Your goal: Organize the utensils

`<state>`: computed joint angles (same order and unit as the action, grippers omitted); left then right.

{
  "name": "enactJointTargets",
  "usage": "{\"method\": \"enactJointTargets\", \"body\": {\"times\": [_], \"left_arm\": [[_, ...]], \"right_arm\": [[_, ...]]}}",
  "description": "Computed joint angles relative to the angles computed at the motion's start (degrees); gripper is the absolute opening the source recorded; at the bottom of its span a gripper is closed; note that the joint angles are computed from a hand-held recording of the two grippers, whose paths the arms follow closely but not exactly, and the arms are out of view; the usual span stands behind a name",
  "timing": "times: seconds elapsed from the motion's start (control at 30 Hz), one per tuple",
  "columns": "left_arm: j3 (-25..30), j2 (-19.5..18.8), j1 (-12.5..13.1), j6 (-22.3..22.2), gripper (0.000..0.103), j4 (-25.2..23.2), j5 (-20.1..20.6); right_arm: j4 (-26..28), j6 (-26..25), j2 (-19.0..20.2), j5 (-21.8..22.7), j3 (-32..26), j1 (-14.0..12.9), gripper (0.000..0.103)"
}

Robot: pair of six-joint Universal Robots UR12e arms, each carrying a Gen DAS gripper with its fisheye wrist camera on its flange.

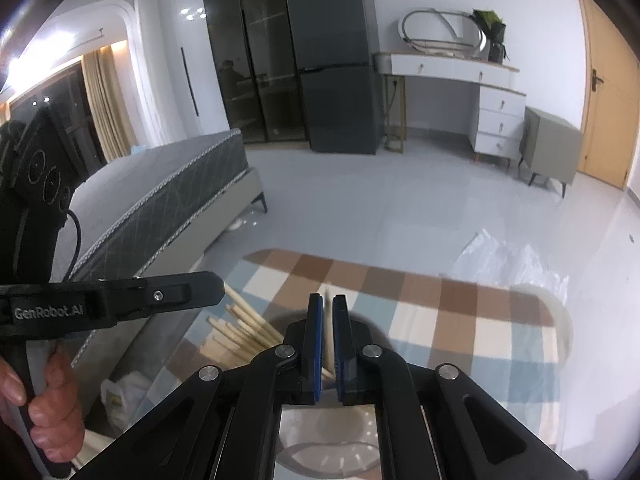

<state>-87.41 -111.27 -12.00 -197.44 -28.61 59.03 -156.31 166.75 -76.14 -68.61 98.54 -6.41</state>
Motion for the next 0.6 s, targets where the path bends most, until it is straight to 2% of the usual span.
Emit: {"method": "enactJointTargets", "body": {"times": [0.07, 0.13, 0.23, 0.3, 0.37, 0.43, 0.6], "left_arm": [[-0.29, -0.05, 0.24, -0.49, 0.021, 0.83, -1.02], [-0.90, 0.29, 0.24, -1.71, 0.044, 2.70, -0.21], [-1.38, 0.45, 0.30, -2.88, 0.047, 4.39, 0.78], [-1.46, 0.50, 0.51, -3.68, 0.048, 4.35, 0.20], [-1.41, 0.50, 0.40, -3.80, 0.055, 4.03, 0.85], [-1.64, 0.75, 0.26, -3.69, 0.059, 4.32, 1.29], [-2.35, 1.47, -0.36, -2.43, 0.060, 5.58, 5.53]], "right_arm": [[-0.22, 0.93, -0.28, 0.75, 0.45, -0.38, 0.010], [-0.79, 1.95, -0.61, 1.13, 0.92, -0.70, 0.020], [-1.59, 3.05, -1.25, 0.98, 1.78, -1.15, 0.025], [-2.12, 3.88, -1.74, 0.73, 2.48, -1.38, 0.035], [-2.71, 4.91, -2.32, 0.79, 3.28, -1.72, 0.047], [-3.48, 5.85, -2.81, 0.41, 3.98, -2.03, 0.054], [-5.48, 8.17, -4.16, -0.26, 5.64, -2.59, 0.063]]}}
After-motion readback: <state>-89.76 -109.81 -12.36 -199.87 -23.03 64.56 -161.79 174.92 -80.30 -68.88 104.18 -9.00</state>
